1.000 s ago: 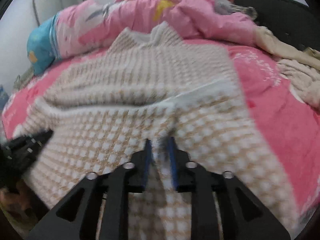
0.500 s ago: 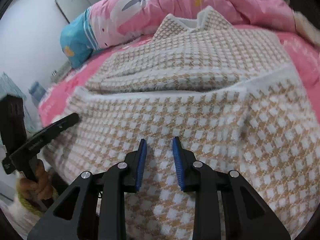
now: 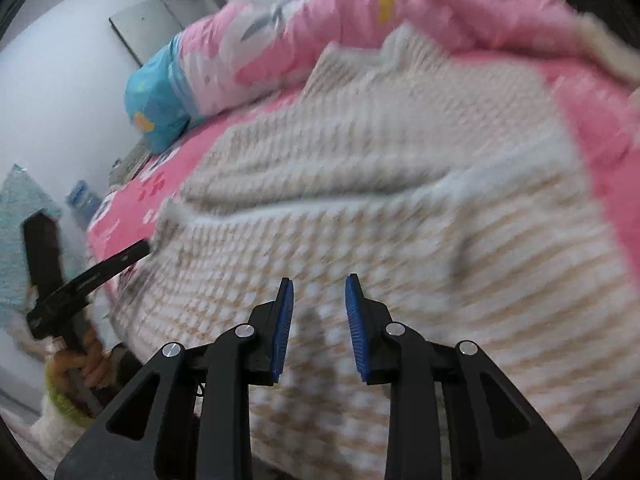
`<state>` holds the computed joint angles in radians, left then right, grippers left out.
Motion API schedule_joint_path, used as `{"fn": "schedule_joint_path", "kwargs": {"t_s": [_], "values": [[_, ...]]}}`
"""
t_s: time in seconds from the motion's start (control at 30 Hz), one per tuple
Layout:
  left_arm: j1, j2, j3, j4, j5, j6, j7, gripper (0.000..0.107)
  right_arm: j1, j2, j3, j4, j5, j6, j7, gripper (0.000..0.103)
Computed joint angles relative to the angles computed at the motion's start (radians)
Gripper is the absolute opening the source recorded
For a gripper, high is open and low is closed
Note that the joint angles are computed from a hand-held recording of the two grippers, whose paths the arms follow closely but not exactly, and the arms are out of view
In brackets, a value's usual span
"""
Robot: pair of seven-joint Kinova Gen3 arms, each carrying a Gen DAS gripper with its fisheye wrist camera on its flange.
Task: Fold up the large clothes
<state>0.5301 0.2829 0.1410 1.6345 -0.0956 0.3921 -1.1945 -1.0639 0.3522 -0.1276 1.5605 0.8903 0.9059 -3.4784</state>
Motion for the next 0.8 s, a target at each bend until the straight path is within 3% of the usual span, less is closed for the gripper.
{"fn": "schedule_joint_path", "kwargs": {"t_s": [0.13,0.2,0.27,0.33,0.43,0.57,0.63,0.67,0.73,0.8], "values": [[0.07,0.024,-0.039,-0.041,-0.068,0.049,0.01,0.004,-0.073,-0.033,0.105,0.04,-0.093,0.153,-0.022,0.027],[0.041,0.071,-0.016,-0.075,-0.038,0.099,0.004,0.005,-0.011,-0.016,0.073,0.083,-0.142,0.165,-0.024,0.022],[-0.047,0.091,0.053,-0.061,0.042,0.083,-0.04,0.004,0.064,-0.033,-0.008,0.111,-0.133,0.145,-0.063,0.022],[-0.084,0.085,0.077,-0.033,0.089,0.039,-0.09,0.004,0.072,-0.033,-0.035,0.085,-0.126,0.189,-0.042,0.022],[-0.048,0.079,0.037,-0.036,0.085,0.044,-0.1,0.004,0.052,-0.031,-0.052,0.022,-0.122,0.299,-0.055,0.025],[-0.053,0.077,0.04,-0.024,0.104,0.029,-0.12,0.004,-0.044,0.014,0.04,-0.071,-0.152,0.453,0.044,0.025],[-0.061,0.077,0.046,-0.02,0.119,0.02,-0.13,0.004,0.005,0.042,0.017,-0.065,-0.207,0.467,0.07,0.026],[-0.073,0.077,0.055,-0.018,0.133,0.017,-0.142,0.004,0.049,0.045,-0.022,-0.037,-0.22,0.45,0.058,0.042],[-0.098,0.079,0.075,-0.013,0.165,0.006,-0.168,0.004,0.085,0.009,-0.059,0.013,-0.208,0.401,-0.002,0.044],[-0.117,0.078,0.089,-0.013,0.19,0.009,-0.195,0.004,0.048,-0.014,-0.026,0.003,-0.206,0.417,-0.017,0.044]]}}
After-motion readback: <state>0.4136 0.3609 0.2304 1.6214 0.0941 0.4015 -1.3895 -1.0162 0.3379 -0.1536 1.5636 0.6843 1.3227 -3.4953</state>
